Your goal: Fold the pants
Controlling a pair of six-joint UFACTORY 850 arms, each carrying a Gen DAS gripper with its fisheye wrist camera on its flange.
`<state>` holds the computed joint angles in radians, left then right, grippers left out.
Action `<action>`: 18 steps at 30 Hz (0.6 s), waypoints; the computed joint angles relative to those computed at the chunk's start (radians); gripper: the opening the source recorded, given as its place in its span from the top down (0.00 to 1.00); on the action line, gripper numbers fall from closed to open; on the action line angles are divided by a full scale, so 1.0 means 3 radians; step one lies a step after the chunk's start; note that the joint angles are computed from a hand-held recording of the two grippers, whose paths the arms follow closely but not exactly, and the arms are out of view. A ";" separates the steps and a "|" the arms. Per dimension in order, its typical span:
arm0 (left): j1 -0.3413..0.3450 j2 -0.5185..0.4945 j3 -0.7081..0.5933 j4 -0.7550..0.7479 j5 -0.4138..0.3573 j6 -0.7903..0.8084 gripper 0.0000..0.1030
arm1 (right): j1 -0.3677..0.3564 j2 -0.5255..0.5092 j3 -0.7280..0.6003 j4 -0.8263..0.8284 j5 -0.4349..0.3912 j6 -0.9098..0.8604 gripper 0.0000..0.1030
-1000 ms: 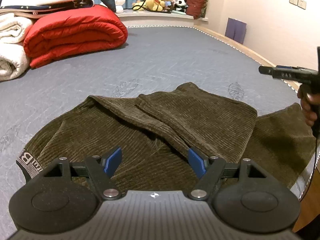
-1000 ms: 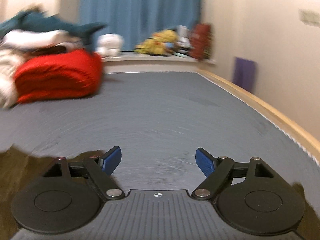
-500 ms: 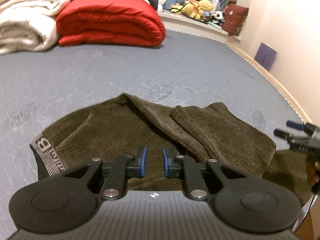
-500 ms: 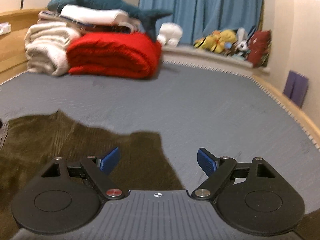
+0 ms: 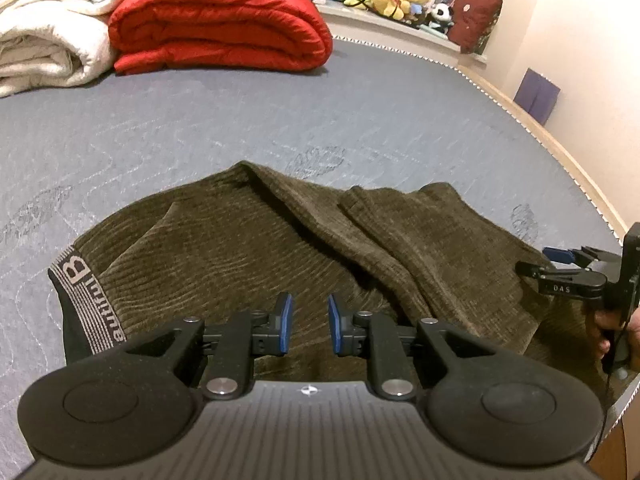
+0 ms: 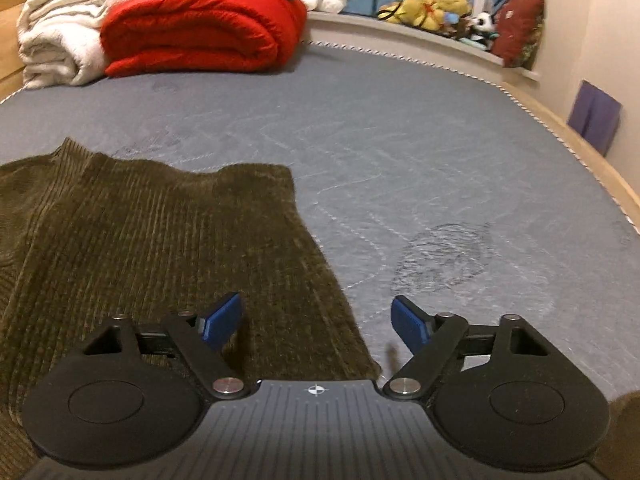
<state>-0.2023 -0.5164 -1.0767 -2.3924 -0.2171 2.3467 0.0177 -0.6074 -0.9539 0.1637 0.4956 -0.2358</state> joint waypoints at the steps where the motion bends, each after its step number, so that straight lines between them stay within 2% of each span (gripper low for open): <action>1: 0.0000 -0.0014 -0.0012 0.0012 0.0013 -0.0016 0.79 | 0.0010 -0.0023 -0.0041 -0.0006 -0.0056 -0.0055 0.34; 2: 0.0001 -0.0026 -0.0023 0.0032 0.0024 -0.0042 0.79 | 0.0020 -0.0040 -0.0069 0.0031 -0.0093 -0.0129 0.47; 3: 0.0002 -0.0037 -0.0036 0.0064 0.0032 -0.0081 0.79 | 0.0040 -0.0060 -0.0103 0.0107 -0.0133 -0.0283 0.54; 5: 0.0001 -0.0057 -0.0061 0.0118 0.0045 -0.0147 0.79 | 0.0084 -0.0078 -0.0131 0.0289 -0.0120 -0.0715 0.87; 6: 0.0000 -0.0066 -0.0072 0.0140 0.0050 -0.0176 0.79 | 0.0090 -0.0065 -0.0125 0.0214 -0.0106 -0.0742 0.87; 8: 0.0000 -0.0087 -0.0097 0.0219 0.0061 -0.0261 0.79 | 0.0053 -0.0013 -0.0097 -0.0246 -0.0094 -0.0380 0.87; 10: -0.0008 -0.0112 -0.0121 0.0243 0.0081 -0.0290 0.79 | -0.0037 0.0067 -0.0068 -0.0914 -0.0073 0.0312 0.87; 13: -0.0023 -0.0163 -0.0174 0.0436 0.0102 -0.0481 0.79 | -0.0224 0.0204 0.0022 -0.1680 0.0205 0.1359 0.88; 14: -0.0026 -0.0183 -0.0196 0.0523 0.0097 -0.0576 0.79 | -0.0285 0.0221 0.0054 -0.1809 0.0391 0.1704 0.88; 15: -0.0028 -0.0203 -0.0221 0.0583 0.0086 -0.0650 0.79 | -0.0347 0.0213 0.0109 -0.1805 0.0716 0.1998 0.89; 16: -0.0031 -0.0224 -0.0249 0.0624 0.0073 -0.0704 0.79 | -0.0431 0.0239 0.0186 -0.1662 0.1065 0.2347 0.89; 18: -0.0041 -0.0262 -0.0304 0.0665 0.0053 -0.0774 0.79 | -0.0521 0.0244 0.0345 -0.1031 0.1731 0.2866 0.89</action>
